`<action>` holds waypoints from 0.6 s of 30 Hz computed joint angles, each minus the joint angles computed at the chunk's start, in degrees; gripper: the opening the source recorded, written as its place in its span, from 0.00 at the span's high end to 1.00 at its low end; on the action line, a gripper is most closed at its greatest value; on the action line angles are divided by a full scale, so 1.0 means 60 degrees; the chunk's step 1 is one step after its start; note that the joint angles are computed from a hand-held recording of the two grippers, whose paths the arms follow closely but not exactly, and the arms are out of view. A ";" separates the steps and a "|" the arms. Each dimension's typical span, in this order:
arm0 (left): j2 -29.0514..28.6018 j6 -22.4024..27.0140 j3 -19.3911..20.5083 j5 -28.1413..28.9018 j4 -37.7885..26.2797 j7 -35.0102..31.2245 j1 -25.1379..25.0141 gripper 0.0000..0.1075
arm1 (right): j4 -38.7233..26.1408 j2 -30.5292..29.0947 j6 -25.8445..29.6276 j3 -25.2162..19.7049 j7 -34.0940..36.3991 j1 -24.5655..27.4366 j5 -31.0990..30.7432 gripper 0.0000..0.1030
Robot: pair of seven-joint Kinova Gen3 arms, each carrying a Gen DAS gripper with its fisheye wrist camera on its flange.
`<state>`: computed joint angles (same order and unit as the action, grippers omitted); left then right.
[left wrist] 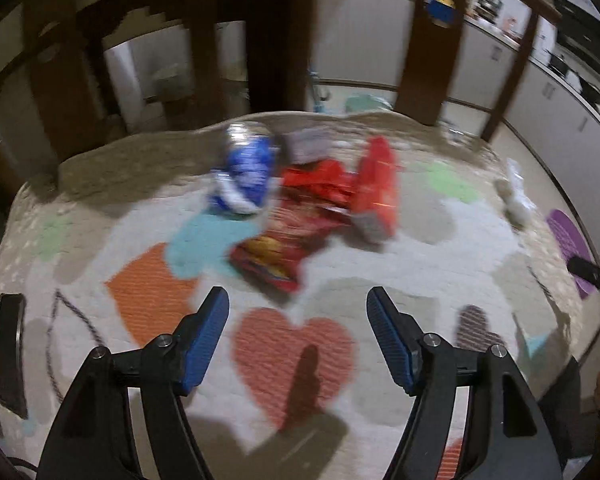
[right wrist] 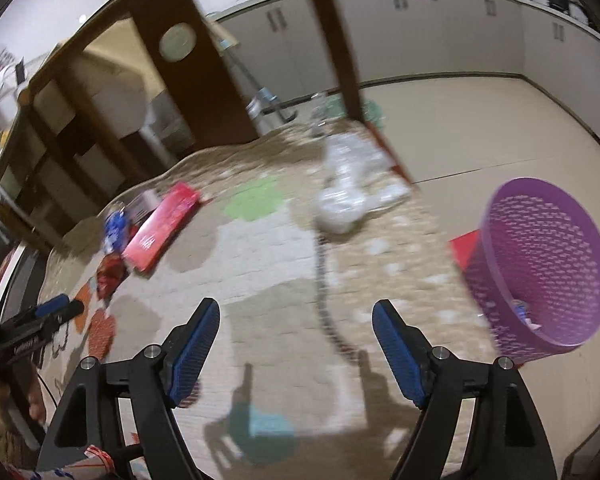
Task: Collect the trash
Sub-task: 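Move both tools back over the mat toward the remaining trash, then grasp the red snack bag with the left gripper while the right grasps the red cigarette carton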
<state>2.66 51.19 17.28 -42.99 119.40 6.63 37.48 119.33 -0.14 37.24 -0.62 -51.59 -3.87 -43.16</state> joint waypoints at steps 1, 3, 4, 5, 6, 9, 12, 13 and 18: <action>-0.0074 -0.0107 -0.0082 0.0013 0.0105 -0.0152 -0.0100 0.33 | -0.0016 0.0048 0.0007 -0.0085 -0.0097 -0.0088 0.0024 0.20; -0.0177 -0.0480 -0.0239 -0.0021 0.0310 -0.0578 -0.0391 0.33 | -0.0080 0.0152 0.0022 -0.0265 -0.0332 -0.0283 0.0105 0.20; -0.0154 -0.0691 -0.0288 -0.0096 0.0356 -0.0757 -0.0522 0.33 | -0.0102 0.0183 -0.0009 -0.0362 -0.0467 -0.0393 0.0183 0.20; -0.0102 -0.0971 -0.0364 -0.0145 0.0386 -0.1031 -0.0678 0.33 | -0.0124 0.0192 -0.0042 -0.0449 -0.0610 -0.0501 0.0291 0.20; -0.0026 -0.1183 -0.0422 -0.0141 0.0370 -0.1278 -0.0802 0.32 | -0.0142 0.0181 -0.0013 -0.0467 -0.0644 -0.0541 0.0350 0.20; 0.0230 -0.2170 -0.0719 -0.0079 0.0428 -0.2125 -0.1225 0.32 | -0.0207 0.0199 -0.0091 -0.0633 -0.0989 -0.0809 0.0644 0.20; 0.0649 -0.2663 -0.0986 0.0059 0.0313 -0.2847 -0.1424 0.32 | -0.0269 0.0215 -0.0076 -0.0687 -0.1217 -0.0961 0.0814 0.20; 0.0813 -0.2690 -0.1072 0.0110 0.0226 -0.3018 -0.1416 0.32 | -0.0294 0.0237 -0.0049 -0.0688 -0.1246 -0.0983 0.0824 0.20; 0.1106 -0.2914 -0.1470 0.1047 0.0038 -0.3776 -0.1374 0.66 | -0.0510 0.0465 0.0057 -0.0768 -0.1425 -0.1077 0.0874 0.20</action>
